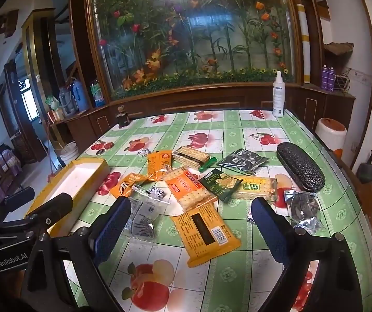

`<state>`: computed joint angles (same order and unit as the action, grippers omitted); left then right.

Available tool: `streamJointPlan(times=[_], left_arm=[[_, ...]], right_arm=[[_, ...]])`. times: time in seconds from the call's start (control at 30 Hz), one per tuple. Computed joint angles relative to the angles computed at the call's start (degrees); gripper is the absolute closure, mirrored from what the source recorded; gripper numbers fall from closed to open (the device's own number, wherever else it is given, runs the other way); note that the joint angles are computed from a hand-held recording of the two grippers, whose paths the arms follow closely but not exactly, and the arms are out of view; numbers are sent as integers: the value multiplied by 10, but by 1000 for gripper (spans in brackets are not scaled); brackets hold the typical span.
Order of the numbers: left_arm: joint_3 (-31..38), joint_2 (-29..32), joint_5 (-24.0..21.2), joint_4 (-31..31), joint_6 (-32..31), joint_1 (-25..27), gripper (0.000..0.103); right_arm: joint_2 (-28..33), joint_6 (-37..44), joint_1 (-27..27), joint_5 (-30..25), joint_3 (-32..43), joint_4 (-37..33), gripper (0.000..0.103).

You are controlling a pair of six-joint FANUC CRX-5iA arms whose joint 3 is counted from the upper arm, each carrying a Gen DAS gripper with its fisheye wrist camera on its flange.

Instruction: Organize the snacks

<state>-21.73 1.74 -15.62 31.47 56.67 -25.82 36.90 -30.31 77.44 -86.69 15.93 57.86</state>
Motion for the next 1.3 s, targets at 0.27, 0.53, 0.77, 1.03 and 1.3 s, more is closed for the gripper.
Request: streamJointPlan(times=[0.27, 0.53, 0.77, 1.03, 1.3], left_arm=[[20, 14, -11, -50, 52, -3, 0], [56, 24, -31, -182, 159, -3, 0], [66, 24, -28, -238, 205, -10, 0], [91, 27, -91, -247, 218, -4, 0], [90, 23, -92, -243, 212, -2, 0]], right_arm=[[9, 11, 2, -27, 11, -8, 8], [-10, -6, 8, -27, -27, -43, 8], [-35, -49, 14, -14, -69, -75, 7], [-29, -41, 16, -22, -59, -80, 7], [-20, -20, 16, -32, -39, -77, 7]])
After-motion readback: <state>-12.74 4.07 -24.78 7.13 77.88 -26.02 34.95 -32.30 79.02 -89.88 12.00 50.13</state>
